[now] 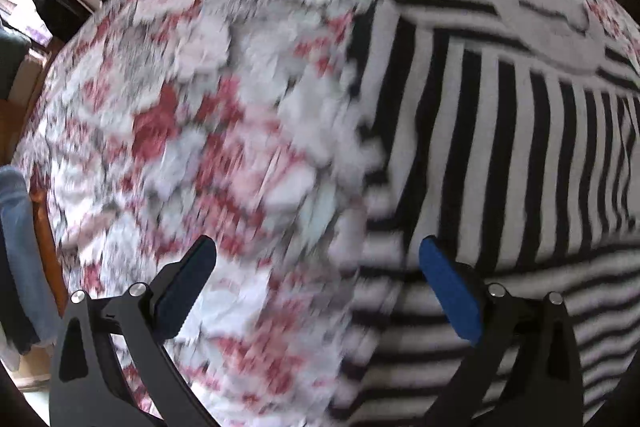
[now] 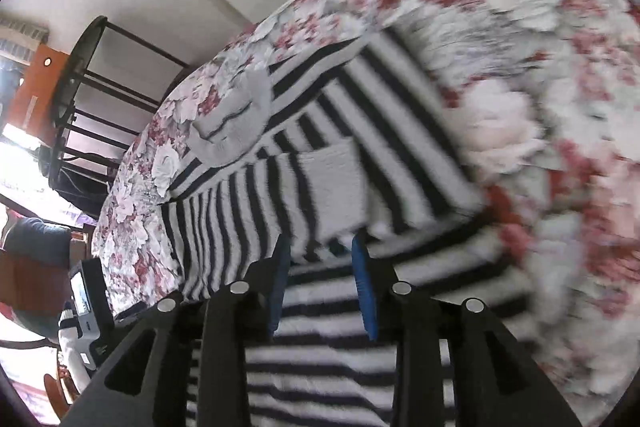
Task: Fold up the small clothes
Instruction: 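Grasp the sweater hem with the left gripper while the right gripper grasps it too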
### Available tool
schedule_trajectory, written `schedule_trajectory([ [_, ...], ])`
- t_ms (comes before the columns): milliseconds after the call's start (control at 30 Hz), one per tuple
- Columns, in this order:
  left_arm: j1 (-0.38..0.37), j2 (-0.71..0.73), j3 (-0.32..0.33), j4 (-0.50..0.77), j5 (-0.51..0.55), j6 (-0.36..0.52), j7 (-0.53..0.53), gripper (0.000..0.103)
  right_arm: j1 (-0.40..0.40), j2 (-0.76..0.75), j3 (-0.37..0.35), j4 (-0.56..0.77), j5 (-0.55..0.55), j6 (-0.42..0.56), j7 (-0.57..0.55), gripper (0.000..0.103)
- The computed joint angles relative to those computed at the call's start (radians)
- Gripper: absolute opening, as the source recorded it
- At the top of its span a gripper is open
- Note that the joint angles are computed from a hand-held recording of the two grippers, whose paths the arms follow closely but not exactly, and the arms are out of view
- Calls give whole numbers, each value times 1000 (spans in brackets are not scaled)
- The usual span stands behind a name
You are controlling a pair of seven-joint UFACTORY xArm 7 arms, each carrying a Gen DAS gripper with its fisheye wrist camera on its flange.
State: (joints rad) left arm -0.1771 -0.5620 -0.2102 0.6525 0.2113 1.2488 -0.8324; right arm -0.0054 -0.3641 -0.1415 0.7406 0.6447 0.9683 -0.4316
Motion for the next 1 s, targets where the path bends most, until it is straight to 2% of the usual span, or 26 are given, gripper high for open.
schedule_trajectory([
  [133,-27,-107,36,-79,-81,62,58,99,-75,-55,-43,-41,-109,63,20,33],
  [200,-41,-152,31,-121,-110,101,76,99,-120,-73,-59,-79,-191,113,17,32],
  [233,-56,-186,29,-154,-137,114,83,99,-138,-73,-53,-95,-237,127,26,24],
  [300,-69,-235,24,-189,-166,130,88,99,-160,-83,-64,-127,-283,160,-4,15],
  [400,-89,-308,0,-200,-180,188,90,99,-193,-141,-96,-139,-300,220,-53,14],
  [467,-108,-354,-12,-200,-200,226,88,99,-227,-220,-118,-146,-313,267,-61,20],
  [533,-125,-431,-10,-205,-234,271,83,98,-248,-285,-157,-143,-298,332,-82,46],
  [600,-135,-531,3,-220,-292,301,65,98,-276,-334,-173,-144,-320,367,-94,55],
  [733,-108,-748,84,-271,-399,342,51,98,-318,-363,-234,-134,-316,477,-111,55],
  [933,-75,-887,73,-280,-482,378,54,98,-340,-420,-203,-169,-335,512,-100,55],
  [967,-77,-889,49,-271,-523,368,37,98,-340,-414,-205,-170,-333,511,-98,55],
  [1000,-75,-905,63,-279,-536,358,40,98,-340,-408,-205,-171,-330,509,-93,55],
])
